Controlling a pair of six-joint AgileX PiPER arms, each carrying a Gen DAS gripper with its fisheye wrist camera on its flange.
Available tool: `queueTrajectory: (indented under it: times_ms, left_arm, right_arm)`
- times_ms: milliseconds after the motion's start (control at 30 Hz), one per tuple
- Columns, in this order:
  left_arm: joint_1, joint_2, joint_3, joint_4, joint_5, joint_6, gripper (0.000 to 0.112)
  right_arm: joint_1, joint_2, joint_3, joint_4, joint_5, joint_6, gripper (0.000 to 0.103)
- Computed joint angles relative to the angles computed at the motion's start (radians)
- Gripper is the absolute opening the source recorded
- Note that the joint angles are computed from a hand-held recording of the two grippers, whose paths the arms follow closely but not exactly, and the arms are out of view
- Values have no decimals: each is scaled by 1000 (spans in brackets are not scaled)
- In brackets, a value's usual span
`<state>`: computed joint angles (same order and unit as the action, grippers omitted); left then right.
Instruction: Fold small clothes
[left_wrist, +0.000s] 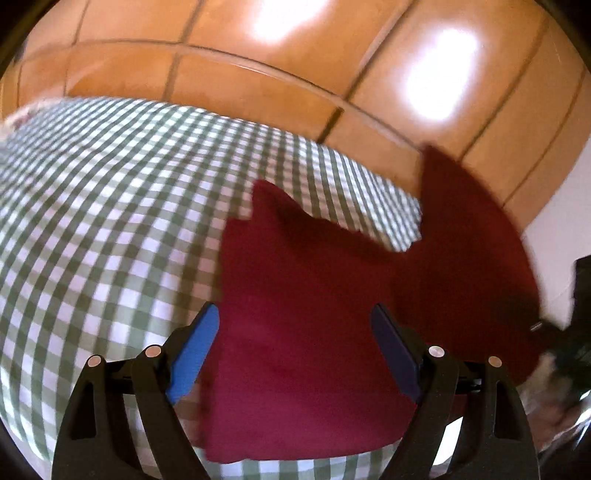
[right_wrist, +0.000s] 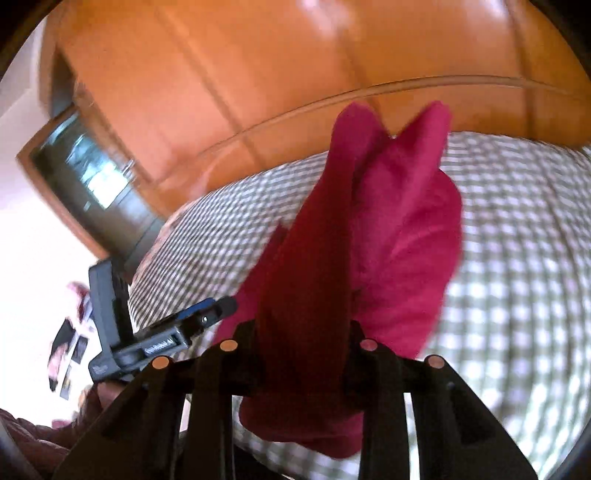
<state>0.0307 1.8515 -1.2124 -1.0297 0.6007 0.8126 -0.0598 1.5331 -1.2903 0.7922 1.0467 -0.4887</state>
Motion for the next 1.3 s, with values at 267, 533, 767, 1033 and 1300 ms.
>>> queueTrajectory:
  times_ms: [267,533,767,1033,1300]
  left_arm:
    - [145,49,-62,-105,227,30,83]
    - [161,154,-201,-125,425,-61,89]
    - [154,200,-277,-86,476,-133,89]
    - [74,116,-262,109,369,-210,89]
    - [6,45,-44,408,69,-210,30]
  right_arm:
    - [268,150,-42,-116,-106,51,27]
    - [91,15,90,152,47,-239,73]
    - [-127,-123,227,45,50,-225,70]
    - [-10,-125,280,63,-75,-214,55]
    - [90,-108,446,24,-211,-352,42]
